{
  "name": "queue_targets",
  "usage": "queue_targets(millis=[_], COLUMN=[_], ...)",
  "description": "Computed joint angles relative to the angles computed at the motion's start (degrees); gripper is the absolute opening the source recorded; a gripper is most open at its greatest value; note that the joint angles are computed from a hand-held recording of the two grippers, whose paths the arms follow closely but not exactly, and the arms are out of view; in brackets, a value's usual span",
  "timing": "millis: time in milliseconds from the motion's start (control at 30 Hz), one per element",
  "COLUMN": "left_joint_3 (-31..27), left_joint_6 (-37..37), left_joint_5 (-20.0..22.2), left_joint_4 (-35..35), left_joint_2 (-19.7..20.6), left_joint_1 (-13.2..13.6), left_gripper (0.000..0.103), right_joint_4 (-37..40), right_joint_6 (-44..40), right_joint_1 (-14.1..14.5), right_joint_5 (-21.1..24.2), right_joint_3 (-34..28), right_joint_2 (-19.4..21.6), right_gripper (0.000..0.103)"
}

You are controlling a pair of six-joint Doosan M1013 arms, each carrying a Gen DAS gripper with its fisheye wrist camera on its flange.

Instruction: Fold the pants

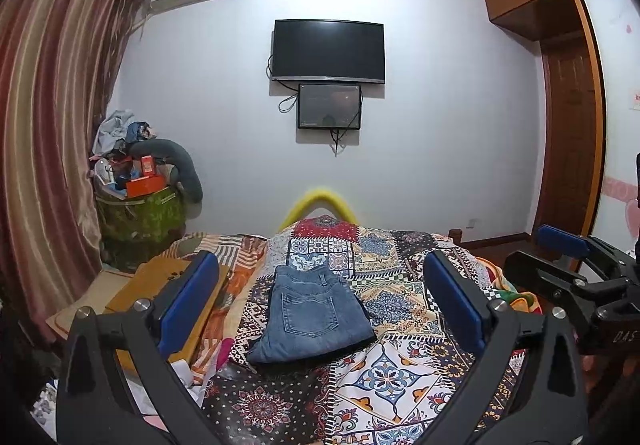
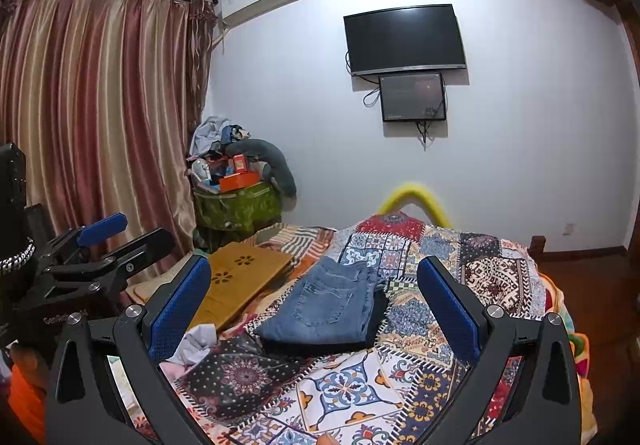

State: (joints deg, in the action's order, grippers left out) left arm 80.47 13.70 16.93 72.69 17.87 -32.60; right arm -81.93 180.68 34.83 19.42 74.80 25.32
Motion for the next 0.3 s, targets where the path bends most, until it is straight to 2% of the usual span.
queue_targets(millis=[300], left_joint_3=[0.1], left_joint_6=[3.6], left_joint_5=[-1.4], left_joint_4=[-4.1], left_joint_2=[-0.1], left_joint_1=[0.2], left_gripper=[0.103], right_joint_4=[0.5], right_joint_6=[-0.2], right_joint_1=[-0.1], right_joint_5=[-0.2], right_joint_3=[0.0], right_joint_2=[0.0], right_gripper=[0.102])
